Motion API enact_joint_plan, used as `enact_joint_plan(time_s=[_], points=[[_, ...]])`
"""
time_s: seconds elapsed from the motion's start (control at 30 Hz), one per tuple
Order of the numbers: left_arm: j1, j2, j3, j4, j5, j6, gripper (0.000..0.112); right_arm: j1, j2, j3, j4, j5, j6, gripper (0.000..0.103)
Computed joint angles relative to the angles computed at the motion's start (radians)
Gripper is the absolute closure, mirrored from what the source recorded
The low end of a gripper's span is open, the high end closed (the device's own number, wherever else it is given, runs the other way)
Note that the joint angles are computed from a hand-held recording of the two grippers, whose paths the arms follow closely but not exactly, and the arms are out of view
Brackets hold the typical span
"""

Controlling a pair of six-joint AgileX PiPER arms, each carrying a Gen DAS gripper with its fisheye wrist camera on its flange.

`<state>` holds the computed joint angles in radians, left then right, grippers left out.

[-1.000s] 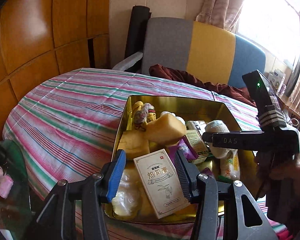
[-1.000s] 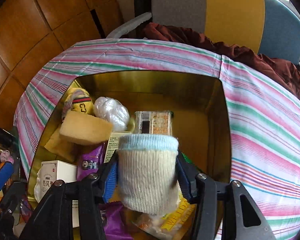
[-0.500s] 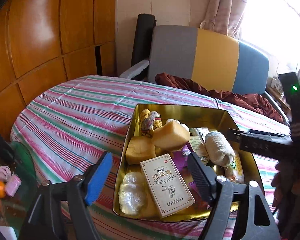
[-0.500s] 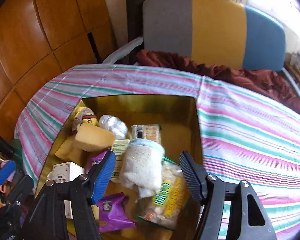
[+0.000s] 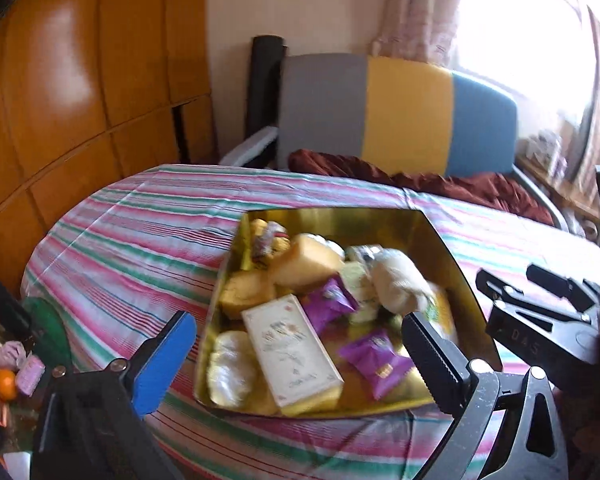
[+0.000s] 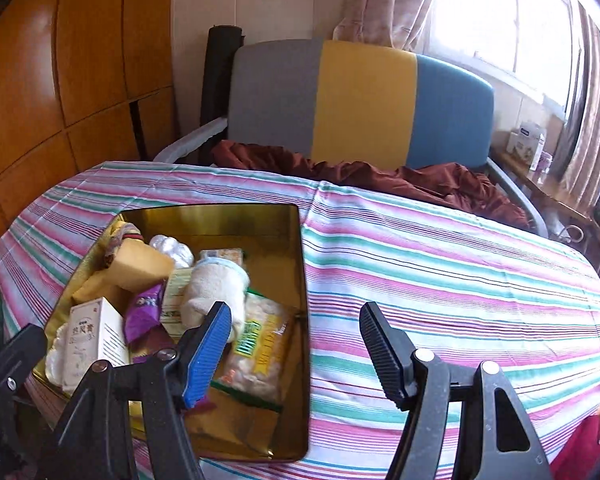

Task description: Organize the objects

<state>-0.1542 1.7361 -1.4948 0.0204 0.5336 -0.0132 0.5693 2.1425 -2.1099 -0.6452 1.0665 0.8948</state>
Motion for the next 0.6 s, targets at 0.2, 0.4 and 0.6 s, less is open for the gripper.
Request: enact_joint_plan(time_s=[0.2,0.4,0.6], points=[[-0.048,-0.035,0.049,-0.003,-0.029,0.019,0.010,-0.018,-0.092,0.164,-0.021,-0.042,0.097,0.036],[-0.074,-0.053,0.071,0.104,-0.048,-0.099,0.010,-0.013,-0.121,0.204,-0.021,-0.070,0.128,0.036],[-0.033,-0.056,0.069,0.128,-0.046,-0.148,0.010,0.025,-0.092,0.163,-0.020,-0.084,0.102,0.036]])
